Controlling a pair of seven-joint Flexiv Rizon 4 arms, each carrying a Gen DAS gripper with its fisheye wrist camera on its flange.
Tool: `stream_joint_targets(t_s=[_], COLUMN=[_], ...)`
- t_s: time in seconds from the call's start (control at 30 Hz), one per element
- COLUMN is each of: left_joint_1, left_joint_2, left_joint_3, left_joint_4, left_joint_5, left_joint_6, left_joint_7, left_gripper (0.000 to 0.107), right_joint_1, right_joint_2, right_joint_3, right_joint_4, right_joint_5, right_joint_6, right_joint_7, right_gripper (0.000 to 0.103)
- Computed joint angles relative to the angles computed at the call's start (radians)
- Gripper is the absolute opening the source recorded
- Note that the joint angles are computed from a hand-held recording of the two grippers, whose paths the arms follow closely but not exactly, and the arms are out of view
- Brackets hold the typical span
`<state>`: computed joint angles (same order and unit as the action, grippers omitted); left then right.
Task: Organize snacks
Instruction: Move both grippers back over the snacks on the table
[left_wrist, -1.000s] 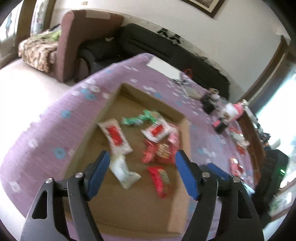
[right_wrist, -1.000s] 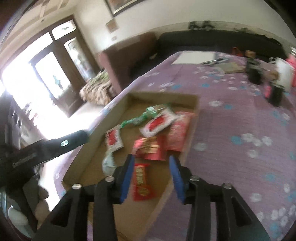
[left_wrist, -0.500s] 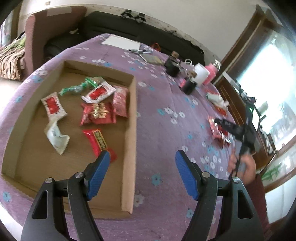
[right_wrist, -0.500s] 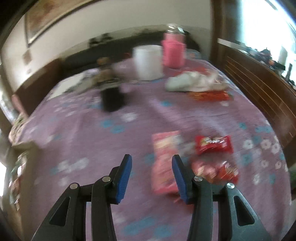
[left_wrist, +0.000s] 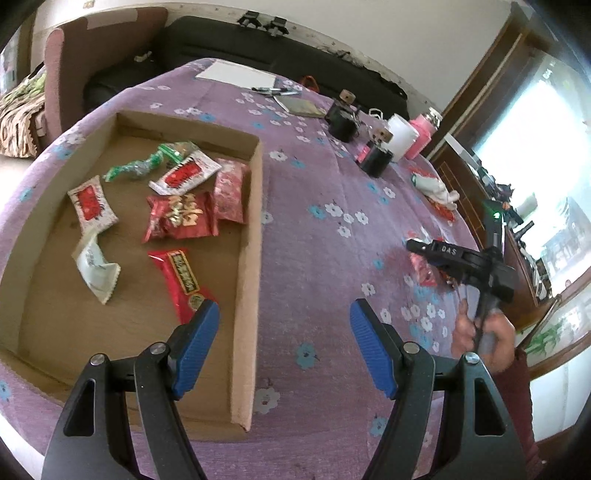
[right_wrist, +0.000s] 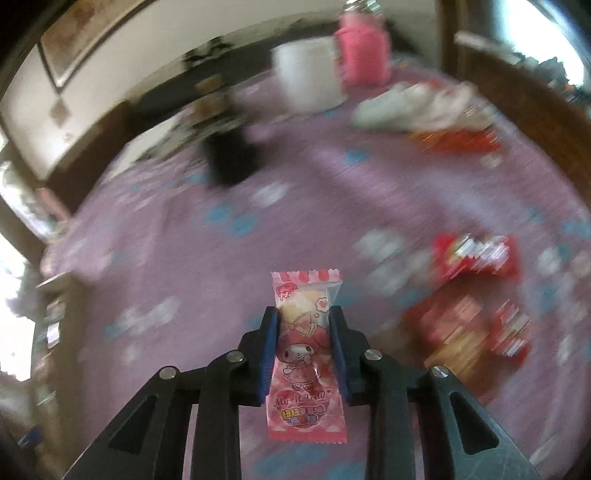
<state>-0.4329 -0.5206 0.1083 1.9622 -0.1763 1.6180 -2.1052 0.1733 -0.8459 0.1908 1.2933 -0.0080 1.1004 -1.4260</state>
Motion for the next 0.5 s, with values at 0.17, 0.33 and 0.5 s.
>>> stream_joint_targets(t_s=[0.17,0.33,0.5], left_joint_1=[-0.007,-0.010,0.029], left_joint_2=[-0.005,-0.004,-0.016], left_joint_3=[-0.002,-0.002,-0.065], left_joint_4=[-0.017,-0.019,-0.030], left_joint_5=[0.014,0.025,0.017], left_joint_6=[-0.022,-0.026,-0.027], left_joint_7=[0.011,0.010,0.038], left_gripper=[0.073,0.073,0.073], right_joint_1=[-0.163,-0.169,-0.016], right_joint_2=[0.038,0.118,0.183], right_joint_3=[0.283,0.244,-0.041], right_joint_4=[0.027,0.111,0.238], right_joint_5=[0.217,0.342,0.226], right_joint_6=[-0.167,0.004,0.253], right_joint_7=[-0.282,-0.348,-0.095], right_gripper=[0.032,0.039,0.041])
